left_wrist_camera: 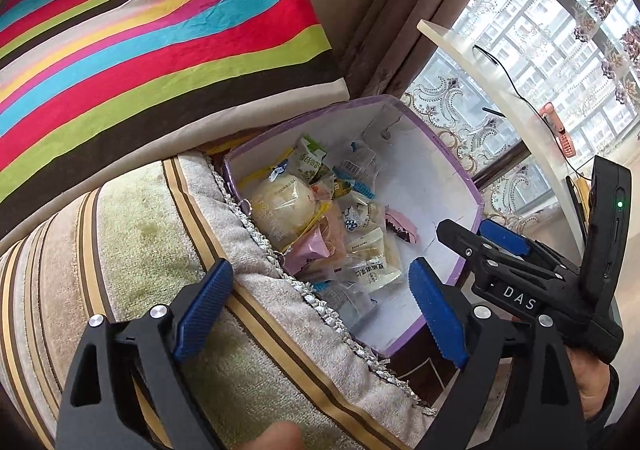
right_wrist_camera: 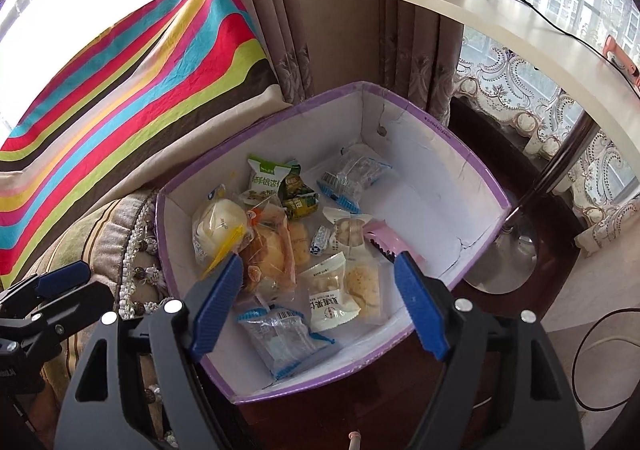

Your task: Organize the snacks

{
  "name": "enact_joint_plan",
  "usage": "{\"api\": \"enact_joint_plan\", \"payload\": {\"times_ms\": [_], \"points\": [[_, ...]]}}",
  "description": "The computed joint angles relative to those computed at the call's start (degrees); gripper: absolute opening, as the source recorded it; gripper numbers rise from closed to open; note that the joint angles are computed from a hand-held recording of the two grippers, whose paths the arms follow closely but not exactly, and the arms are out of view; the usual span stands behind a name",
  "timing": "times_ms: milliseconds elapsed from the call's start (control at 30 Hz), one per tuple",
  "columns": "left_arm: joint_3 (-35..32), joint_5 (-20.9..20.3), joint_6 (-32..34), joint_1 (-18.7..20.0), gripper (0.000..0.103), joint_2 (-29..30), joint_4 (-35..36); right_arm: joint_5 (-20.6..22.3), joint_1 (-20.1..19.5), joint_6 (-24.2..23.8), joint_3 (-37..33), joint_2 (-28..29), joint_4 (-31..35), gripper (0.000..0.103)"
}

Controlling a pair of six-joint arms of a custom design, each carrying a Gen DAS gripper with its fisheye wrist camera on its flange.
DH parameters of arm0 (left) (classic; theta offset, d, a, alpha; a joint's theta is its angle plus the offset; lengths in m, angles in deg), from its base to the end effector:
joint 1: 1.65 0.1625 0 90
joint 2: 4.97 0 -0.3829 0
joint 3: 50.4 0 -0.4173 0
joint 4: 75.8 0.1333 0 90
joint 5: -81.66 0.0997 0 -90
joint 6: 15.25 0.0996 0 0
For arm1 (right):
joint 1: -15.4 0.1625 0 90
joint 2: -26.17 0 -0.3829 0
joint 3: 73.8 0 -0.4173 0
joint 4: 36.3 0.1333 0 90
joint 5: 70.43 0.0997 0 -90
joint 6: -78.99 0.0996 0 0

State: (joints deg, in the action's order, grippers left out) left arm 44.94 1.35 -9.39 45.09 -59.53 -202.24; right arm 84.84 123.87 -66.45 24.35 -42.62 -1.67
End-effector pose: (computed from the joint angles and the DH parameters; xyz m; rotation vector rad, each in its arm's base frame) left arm -0.3225 -0.5616 0.0965 1.2378 2.6856 0.0258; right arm 0.1771 -0.3951 0.2337 -0.5985 -2.0259 1.0293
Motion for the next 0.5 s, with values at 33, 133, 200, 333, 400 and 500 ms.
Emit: {"api": "enact_joint_plan", "payload": {"times_ms": [33, 133, 200, 333, 400, 500], "points": [[0.0, 0.0, 0.0, -0.1, 0.087, 0.0, 0.0, 0.1, 0.0, -0.1, 0.0, 0.0, -0.1, 0.078], [0.0, 0.2, 0.4, -0.2, 0.087, 0.2, -0.1, 0.5, 0.2, 0.1, -0.1, 0.0, -0.1, 0.078], [0.0, 0.5, 0.4, -0.3, 0.087, 0.3, 0.0, 0.6, 0.2, 0.1, 0.1, -0.1, -0.2, 0.078], [-0.9, -0.4, -0.1, 0.0, 0.087, 0.8, 0.7, 0.6, 0.3, 0.2, 0.1, -0.1, 0.0, 0.078], [-1.3, -1.2, 0.4, 0.1, 0.087, 1.1, 0.9, 0.5, 0.4, 0.0, 0.1, 0.0, -0.1, 0.078], [-1.7, -2.6, 1.0, 0.2, 0.087, 1.5, 1.0, 0.5, 0.3, -0.2, 0.1, 0.0, -0.1, 0.078]]}}
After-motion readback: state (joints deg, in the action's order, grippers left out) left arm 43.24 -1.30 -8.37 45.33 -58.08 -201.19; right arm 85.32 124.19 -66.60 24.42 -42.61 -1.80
